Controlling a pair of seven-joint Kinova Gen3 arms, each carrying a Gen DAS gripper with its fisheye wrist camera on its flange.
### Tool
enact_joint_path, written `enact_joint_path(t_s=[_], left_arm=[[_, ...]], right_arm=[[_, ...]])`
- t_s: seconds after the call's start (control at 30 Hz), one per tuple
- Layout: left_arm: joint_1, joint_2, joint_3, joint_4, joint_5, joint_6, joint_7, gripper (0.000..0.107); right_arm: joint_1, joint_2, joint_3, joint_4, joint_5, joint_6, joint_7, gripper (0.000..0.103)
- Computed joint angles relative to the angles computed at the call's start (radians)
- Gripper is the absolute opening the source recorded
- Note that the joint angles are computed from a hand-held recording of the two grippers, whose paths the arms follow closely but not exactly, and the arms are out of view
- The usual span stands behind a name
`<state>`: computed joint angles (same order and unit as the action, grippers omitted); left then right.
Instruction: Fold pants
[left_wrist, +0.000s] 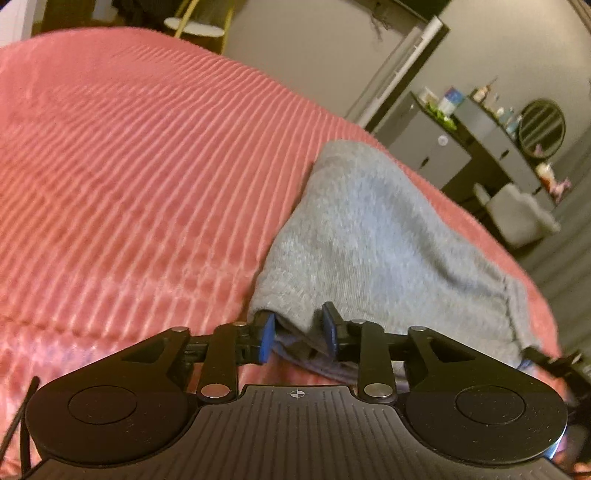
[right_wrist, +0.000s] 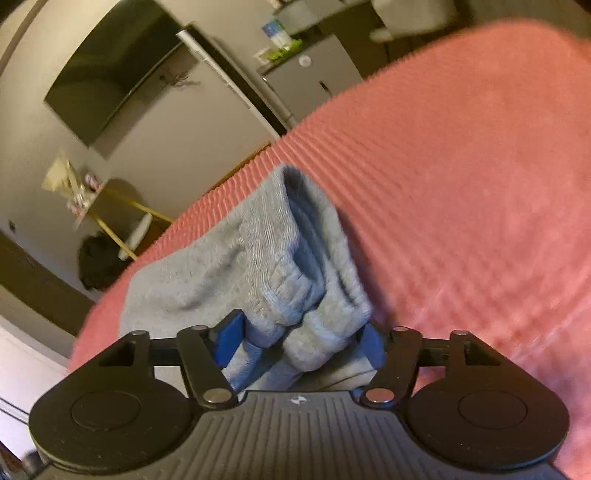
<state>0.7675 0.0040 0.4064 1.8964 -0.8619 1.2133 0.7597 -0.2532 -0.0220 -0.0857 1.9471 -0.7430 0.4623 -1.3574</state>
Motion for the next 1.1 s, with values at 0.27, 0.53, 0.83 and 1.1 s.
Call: enact_joint_path(t_s=[0.27, 0.53, 0.83, 1.1], left_arm=[[0.058, 0.071, -0.003, -0.099, 0.028, 0.173, -0.077, 0.057], [0.098, 0.053, -0.069, -0.113, -0.013, 0.191, -0.161, 0.059], [-0.099, 0.140, -0.105, -0.182, -0.137, -0.015, -0.521, 0.071], [-0.044, 0.200, -0.238, -0.128, -0.093, -0.047, -0.446, 0.085]], right_arm=[[-0.089, -0.064, -0.063, 0.040, 0.325, -0.212, -0.066, 0.068], [-0.460, 0.075, 0.144, -0.061, 0.651, -0.243, -0.167, 0.042], [-0.685, 0.242, 0.375, -0.213, 1.011, -0.197, -0.505, 0.035], [-0.338, 0.293, 0.043, -0.187, 1.075, -0.326, -0.448, 0.028]])
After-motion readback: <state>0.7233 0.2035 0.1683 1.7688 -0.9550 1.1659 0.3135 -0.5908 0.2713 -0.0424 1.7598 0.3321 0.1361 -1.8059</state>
